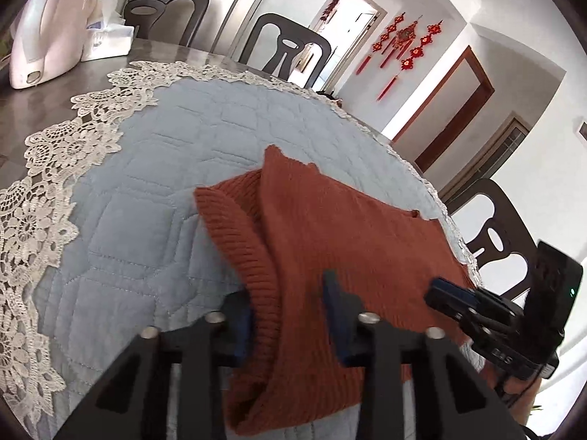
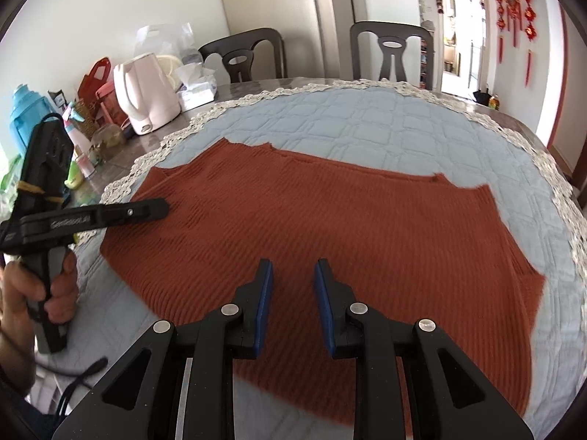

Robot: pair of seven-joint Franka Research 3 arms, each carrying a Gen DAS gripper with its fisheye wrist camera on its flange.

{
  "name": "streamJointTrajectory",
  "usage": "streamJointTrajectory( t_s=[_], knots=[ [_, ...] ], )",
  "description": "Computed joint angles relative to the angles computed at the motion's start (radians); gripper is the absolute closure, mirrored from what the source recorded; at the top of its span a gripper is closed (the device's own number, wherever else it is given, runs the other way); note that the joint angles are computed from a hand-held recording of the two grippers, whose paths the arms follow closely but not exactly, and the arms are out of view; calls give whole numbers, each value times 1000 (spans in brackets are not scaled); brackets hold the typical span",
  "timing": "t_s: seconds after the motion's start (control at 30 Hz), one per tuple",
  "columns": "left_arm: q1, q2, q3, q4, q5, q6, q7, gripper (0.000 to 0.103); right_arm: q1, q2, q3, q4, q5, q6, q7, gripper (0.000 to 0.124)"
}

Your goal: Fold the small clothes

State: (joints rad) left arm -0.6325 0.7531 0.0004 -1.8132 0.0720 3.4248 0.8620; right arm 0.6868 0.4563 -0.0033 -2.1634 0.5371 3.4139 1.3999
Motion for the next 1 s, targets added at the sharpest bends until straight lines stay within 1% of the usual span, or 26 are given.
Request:
streamJointTrajectory(
  t_s=[0.03,0.17,0.23,0.33,0.37,0.4,0.5,0.53,0.6,0.7,0.73,0.8,0.83,0.87,0.9,0.93,0.97,1.0],
  knots=[
    [-1,-2,3,-3,-1,-1,1,81,4,-8,-4,-14,9,8,3,100],
    [30,-18,-25,-15,25,20,14,85,-2,-37,-5,-64,48,39,10,100],
    [56,-26,-56,-12,45,37,23,86,-14,-47,2,-80,62,54,11,100],
    [60,-33,-73,16,65,40,46,86,-86,-63,62,-112,40,89,42,100],
    [70,-31,-89,32,79,38,52,86,-113,-69,84,-125,27,104,59,100],
    [87,-25,-114,52,98,33,57,86,-125,-74,93,-134,23,115,69,100],
    [114,7,-168,130,154,-3,74,86,-142,-88,105,-160,22,142,88,100],
    [132,27,-201,166,180,-24,80,86,-148,-91,110,-167,20,148,94,100],
    [167,78,-269,240,231,-76,95,86,-156,-99,113,-181,23,155,104,100],
    [214,172,-378,352,282,-171,142,86,-193,-108,140,-206,-12,168,146,100],
    [231,208,-420,391,290,-211,170,86,-207,-109,149,-211,-30,167,163,100],
    [249,265,-482,450,284,-283,233,86,-228,-110,159,-217,-61,163,190,100],
    [254,282,-501,464,276,-299,260,85,-238,-110,165,-219,-79,162,204,100],
    [251,282,-500,460,268,-291,273,84,-260,-109,180,-220,-109,162,228,100],
    [238,269,-481,447,258,-278,275,84,-286,-108,197,-225,-146,166,258,100],
    [229,251,-466,429,247,-269,277,79,-315,-107,216,-227,-187,168,291,100],
    [246,241,-485,407,245,-256,296,75,-363,-102,249,-228,-249,173,343,100],
    [265,231,-508,382,244,-240,314,73,-399,-97,271,-230,-301,180,387,100]
  ],
)
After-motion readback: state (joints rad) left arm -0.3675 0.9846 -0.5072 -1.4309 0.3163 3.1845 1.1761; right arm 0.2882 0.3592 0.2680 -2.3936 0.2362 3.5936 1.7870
